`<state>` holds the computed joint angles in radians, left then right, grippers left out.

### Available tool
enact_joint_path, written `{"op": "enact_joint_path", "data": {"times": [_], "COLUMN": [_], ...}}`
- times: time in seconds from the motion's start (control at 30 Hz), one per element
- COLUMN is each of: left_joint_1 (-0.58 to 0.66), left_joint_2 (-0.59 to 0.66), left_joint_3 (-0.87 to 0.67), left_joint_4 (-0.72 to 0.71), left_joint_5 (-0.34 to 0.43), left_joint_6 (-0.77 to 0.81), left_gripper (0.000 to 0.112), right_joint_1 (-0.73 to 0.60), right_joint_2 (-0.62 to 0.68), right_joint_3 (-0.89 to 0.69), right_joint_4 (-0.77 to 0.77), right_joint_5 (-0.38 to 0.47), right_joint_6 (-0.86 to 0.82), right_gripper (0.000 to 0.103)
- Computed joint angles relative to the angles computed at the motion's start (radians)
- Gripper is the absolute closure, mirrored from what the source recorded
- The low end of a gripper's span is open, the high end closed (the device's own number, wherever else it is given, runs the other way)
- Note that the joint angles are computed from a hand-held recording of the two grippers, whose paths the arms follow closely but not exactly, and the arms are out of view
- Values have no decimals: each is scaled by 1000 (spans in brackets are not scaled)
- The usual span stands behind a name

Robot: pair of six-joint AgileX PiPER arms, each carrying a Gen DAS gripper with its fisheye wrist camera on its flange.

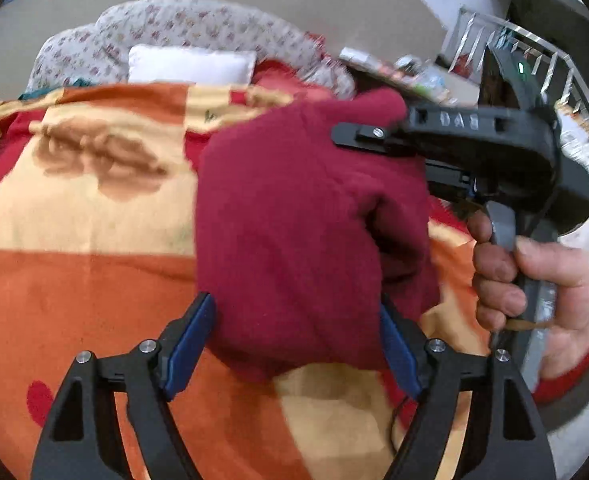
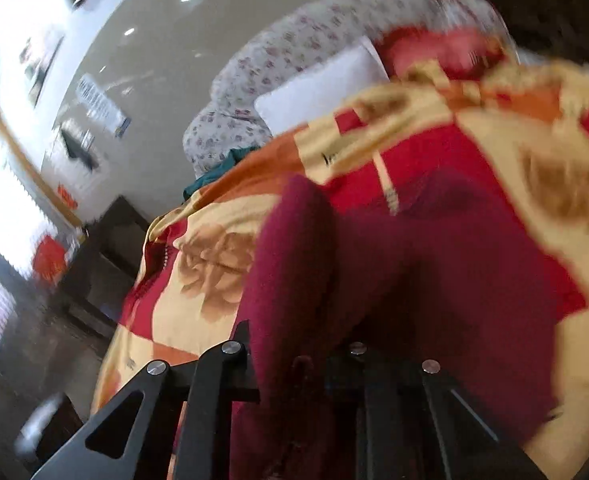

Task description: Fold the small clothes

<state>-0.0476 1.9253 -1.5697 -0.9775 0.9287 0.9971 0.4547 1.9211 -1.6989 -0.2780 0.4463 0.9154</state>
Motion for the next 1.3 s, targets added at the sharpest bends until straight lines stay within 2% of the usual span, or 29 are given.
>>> {"op": "enact_joint_path", "data": {"times": [0.03,0.1,0.13,0.17,0.2,0.23,0.27,0.3,0.37,0.4,0.43,0.5,0.6,0.67,0.73,0.77,0.83,0.9,0.93,0.97,1.0,1.03,1.1,1.17,1.3], "left_joint_1": [13,18,10,-3,-24,-39,-49,-49,-64,-69,-74,-67,-73,-98,-124,-134,-148,-163,-174,-182,-189,-194,-183,-172,-142], "left_joint_2": [-19,-46,-51,-55,-61,-66,-76,-85,-102,-107,-105,-106,-103,-82,-51,-40,-30,-21,-14,-8,-4,-7,-26,-45,-103], "left_joint_3": [10,24,29,30,34,39,60,82,122,129,122,115,98,68,39,32,38,42,43,41,41,48,83,102,141], "left_joint_4": [-33,-71,-71,-51,3,45,75,66,83,105,124,104,95,134,182,203,224,253,276,297,328,339,306,292,258], "left_joint_5": [14,5,-9,-26,-51,-68,-81,-87,-140,-156,-157,-148,-168,-188,-191,-190,-193,-199,-205,-206,-206,-210,-224,-222,-226], "left_joint_6": [24,50,52,43,15,-6,-1,24,40,24,2,6,1,-46,-92,-112,-130,-145,-160,-174,-191,-193,-147,-138,-99], "left_gripper": [32,26,24,24,24,24,24,24,24,24,24,24,24,24,24,24,24,24,24,24,24,24,24,24,24], "right_joint_1": [-1,-19,-23,-22,-4,-5,-17,-45,-117,-142,-159,-155,-109,-59,-2,31,87,100,108,123,123,117,75,64,98], "right_joint_2": [-34,-65,-55,-16,20,49,52,40,23,31,36,-26,-186,-259,-258,-235,-188,-163,-134,-98,-84,-99,-141,-148,-192], "right_joint_3": [24,29,-1,-61,-114,-139,-125,-89,-12,5,6,68,217,264,230,193,135,144,130,105,113,148,235,264,298], "right_joint_4": [-41,-14,-24,-69,-153,-202,-211,-180,-10,53,76,2,-201,-195,-129,-135,-200,-201,-224,-288,-340,-353,-316,-309,-314], "right_joint_5": [2,29,76,162,248,294,301,268,129,103,118,127,109,81,113,155,245,223,247,311,351,350,277,260,275], "right_joint_6": [10,-85,-117,-116,-80,-64,-58,-46,-138,-180,-192,-104,119,95,-17,-37,15,9,1,18,30,53,75,82,102], "right_gripper": [84,84,84,84,84,84,84,84,84,82,68,59,58,58,58,58,58,58,61,72,87,87,87,87,87]}}
